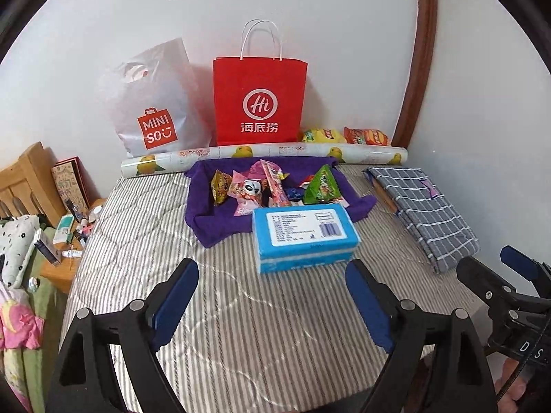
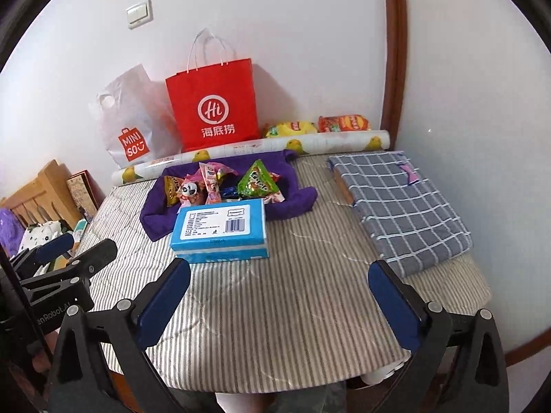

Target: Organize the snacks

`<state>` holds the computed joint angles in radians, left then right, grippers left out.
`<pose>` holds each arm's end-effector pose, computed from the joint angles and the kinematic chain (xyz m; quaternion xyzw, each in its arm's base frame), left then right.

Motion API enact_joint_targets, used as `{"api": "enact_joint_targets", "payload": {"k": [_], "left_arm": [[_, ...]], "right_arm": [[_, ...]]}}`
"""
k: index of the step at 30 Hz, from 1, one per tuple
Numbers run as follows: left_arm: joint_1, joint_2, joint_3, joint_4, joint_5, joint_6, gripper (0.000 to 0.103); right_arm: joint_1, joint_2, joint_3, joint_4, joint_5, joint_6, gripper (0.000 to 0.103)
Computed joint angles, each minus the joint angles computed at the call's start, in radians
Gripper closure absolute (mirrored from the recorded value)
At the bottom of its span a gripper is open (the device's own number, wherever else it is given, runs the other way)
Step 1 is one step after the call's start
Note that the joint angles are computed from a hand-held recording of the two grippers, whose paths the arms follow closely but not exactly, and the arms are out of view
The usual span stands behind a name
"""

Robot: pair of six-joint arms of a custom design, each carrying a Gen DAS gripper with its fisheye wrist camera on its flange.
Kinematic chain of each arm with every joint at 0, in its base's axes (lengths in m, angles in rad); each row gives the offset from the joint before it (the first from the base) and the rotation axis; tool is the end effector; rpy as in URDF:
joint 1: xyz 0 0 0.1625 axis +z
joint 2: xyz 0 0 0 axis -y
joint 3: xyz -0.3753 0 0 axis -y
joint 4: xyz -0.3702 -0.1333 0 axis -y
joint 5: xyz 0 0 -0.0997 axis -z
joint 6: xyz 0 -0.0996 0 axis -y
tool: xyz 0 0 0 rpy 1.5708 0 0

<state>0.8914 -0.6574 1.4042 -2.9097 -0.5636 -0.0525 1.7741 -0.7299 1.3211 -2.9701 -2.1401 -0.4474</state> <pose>-0.2588 -0.6666 0.1518 0.1244 0.8403 -0.4038 0.3396 0.2227 -0.6858 0.2205 0.1775 -0.8715 0.3431 0.3022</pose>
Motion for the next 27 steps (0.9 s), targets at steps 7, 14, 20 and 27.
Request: {"api": "enact_joint_targets", "payload": {"k": [7,14,20,27], "left_arm": [[-0.046,-0.026,0.076,-0.049,0.033,-0.01,0.016],[-0.075,-0.039,0.119,-0.082,0.07,-0.017,0.015],[-0.084,-0.046,0.137,-0.082,0.078,-0.027,0.015],[-0.083,-0.054,0.146,-0.091,0.075,-0.035,0.015]], "right_arm": [[0.019,-0.058,0.104,-0.111,-0.008,-0.052,0.001],[0.031,-0.095,0.163,-0.164,-0.003,-0.071,0.001],[0.034,-0.112,0.185,-0.185,-0.004,-0.07,0.001],[0.037,-0.119,0.199,-0.194,-0.001,-0.072,0.001]]}}
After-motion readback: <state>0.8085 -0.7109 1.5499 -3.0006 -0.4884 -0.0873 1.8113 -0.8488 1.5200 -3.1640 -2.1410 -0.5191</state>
